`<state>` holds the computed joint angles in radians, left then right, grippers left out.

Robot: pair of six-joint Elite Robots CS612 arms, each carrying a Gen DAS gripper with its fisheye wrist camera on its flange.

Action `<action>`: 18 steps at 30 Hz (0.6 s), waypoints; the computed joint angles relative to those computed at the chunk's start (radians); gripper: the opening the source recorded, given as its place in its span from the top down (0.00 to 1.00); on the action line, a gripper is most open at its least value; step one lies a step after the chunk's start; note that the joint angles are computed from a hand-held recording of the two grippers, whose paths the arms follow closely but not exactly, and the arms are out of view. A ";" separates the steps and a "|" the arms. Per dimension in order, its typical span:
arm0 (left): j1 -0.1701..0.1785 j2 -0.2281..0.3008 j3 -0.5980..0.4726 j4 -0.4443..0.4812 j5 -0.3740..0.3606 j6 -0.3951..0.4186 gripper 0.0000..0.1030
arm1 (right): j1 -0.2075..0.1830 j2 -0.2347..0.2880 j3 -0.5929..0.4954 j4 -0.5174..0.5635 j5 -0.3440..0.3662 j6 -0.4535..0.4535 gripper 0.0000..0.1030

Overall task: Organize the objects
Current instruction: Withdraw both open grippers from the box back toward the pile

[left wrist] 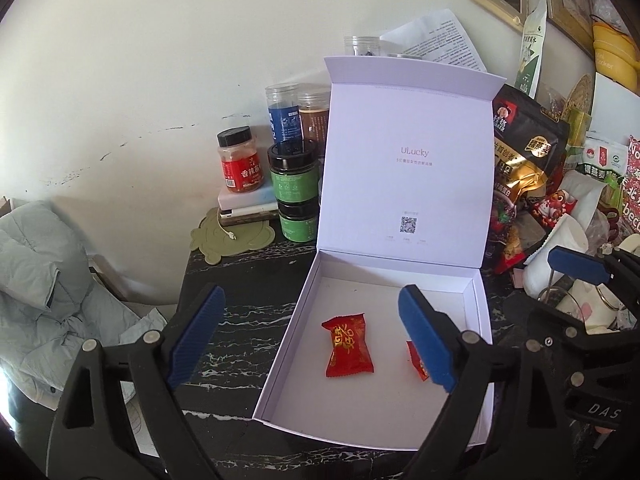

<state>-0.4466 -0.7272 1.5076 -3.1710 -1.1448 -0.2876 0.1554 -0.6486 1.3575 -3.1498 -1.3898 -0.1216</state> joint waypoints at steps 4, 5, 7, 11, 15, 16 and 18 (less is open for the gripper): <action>-0.005 -0.020 0.028 -0.014 0.005 -0.012 0.12 | -0.005 -0.024 0.033 -0.012 0.028 0.012 0.25; -0.007 -0.025 0.034 -0.017 0.008 -0.013 0.11 | -0.006 -0.029 0.041 -0.020 0.030 0.012 0.24; -0.011 -0.037 0.050 -0.025 0.016 -0.014 0.11 | -0.005 -0.040 0.060 -0.040 0.024 0.008 0.24; -0.018 -0.064 0.082 -0.019 0.018 -0.034 0.09 | -0.006 -0.064 0.098 -0.074 0.026 0.003 0.23; -0.032 -0.088 0.120 -0.028 0.042 -0.038 0.08 | -0.005 -0.084 0.133 -0.104 0.024 -0.006 0.21; -0.035 -0.093 0.128 -0.030 0.048 -0.034 0.08 | -0.005 -0.089 0.143 -0.110 0.026 -0.008 0.21; -0.041 -0.101 0.145 -0.040 0.056 -0.029 0.07 | -0.004 -0.096 0.159 -0.122 0.027 -0.011 0.21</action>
<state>-0.4875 -0.8284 1.6530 -3.2107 -1.0885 -0.3161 0.1510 -0.7451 1.5170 -3.2719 -1.3632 -0.1325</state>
